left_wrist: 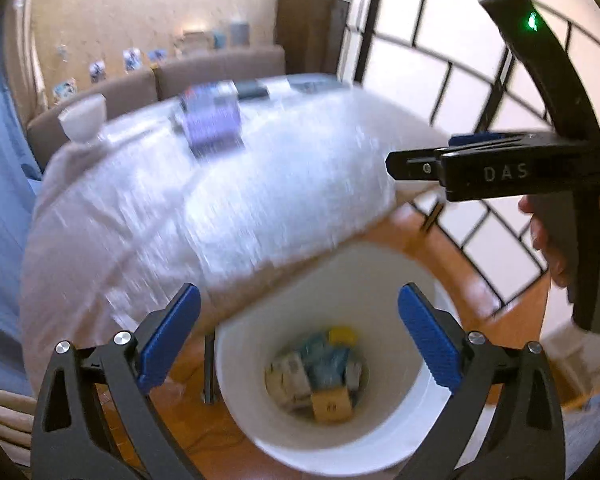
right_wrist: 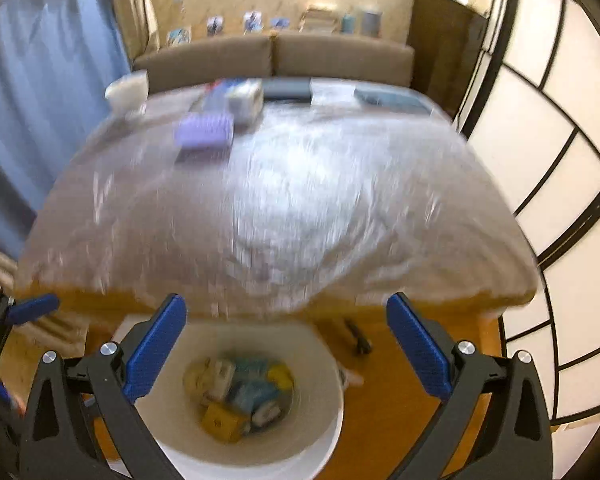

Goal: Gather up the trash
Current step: 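Open the left tool dropping the tissue while the right tool drops the yellow cup, then grasp the purple hair roller with the left tool while the right tool grasps the Naproxen box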

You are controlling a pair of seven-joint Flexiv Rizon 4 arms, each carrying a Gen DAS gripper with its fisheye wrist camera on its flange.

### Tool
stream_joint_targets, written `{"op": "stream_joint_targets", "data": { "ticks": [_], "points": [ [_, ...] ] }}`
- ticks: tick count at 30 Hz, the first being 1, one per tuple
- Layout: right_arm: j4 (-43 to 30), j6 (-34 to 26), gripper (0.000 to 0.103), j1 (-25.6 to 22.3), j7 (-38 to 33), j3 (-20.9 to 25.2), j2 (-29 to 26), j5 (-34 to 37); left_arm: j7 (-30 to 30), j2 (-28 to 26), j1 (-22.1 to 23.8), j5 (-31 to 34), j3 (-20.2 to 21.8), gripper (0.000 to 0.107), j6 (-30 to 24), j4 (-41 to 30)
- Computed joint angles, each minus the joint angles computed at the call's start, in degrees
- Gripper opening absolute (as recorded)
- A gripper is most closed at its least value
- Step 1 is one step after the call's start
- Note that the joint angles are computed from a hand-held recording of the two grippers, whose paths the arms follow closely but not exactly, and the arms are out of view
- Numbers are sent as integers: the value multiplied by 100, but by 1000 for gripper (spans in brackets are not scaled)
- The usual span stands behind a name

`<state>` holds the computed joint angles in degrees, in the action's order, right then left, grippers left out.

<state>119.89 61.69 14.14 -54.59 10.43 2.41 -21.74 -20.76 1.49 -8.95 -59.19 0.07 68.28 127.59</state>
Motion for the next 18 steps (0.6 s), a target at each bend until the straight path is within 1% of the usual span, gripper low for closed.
{"op": "stream_joint_targets", "data": {
  "ticks": [2,3,4,6,7,9,10,11,12,13,16,17,18],
  "points": [
    [-188,201,98,-37,236,-75,-131,-129,157,-72,-44,-389,-53,100,202,-119],
    [-270,262,98,-42,367,-97,-193,-234,309,-167,-86,-684,-114,100,421,-208],
    [-389,329,98,-47,420,-133,-271,-326,335,-239,-87,-785,-140,100,560,-293],
    [-570,483,98,-44,393,-185,-416,-493,156,-407,-10,-712,-151,100,609,-487],
    [-731,588,98,-28,149,-196,-528,-411,-9,-484,56,-573,-141,100,515,-574],
    [-1108,392,98,39,-275,-169,-734,-74,-392,-646,209,-239,-128,100,266,-761],
    [-1429,170,98,92,-505,-153,-918,137,-564,-719,273,-117,-138,100,224,-859],
    [-1626,82,99,124,-650,-154,-1047,254,-600,-781,309,-141,-186,100,271,-919],
    [-1872,-20,99,167,-788,-161,-1213,335,-589,-876,329,-212,-253,100,393,-1003],
    [-2153,-138,99,214,-935,-166,-1403,405,-642,-956,342,-152,-294,100,510,-1067],
    [-2999,-606,98,304,-1324,-173,-1941,664,-870,-1292,399,234,-419,100,873,-1343],
    [-3319,-782,98,326,-1434,-170,-2152,784,-1094,-1460,406,529,-422,100,996,-1494],
    [-3636,-946,98,327,-1569,-140,-2354,950,-1207,-1564,450,691,-459,100,1054,-1584]
  ]
}}
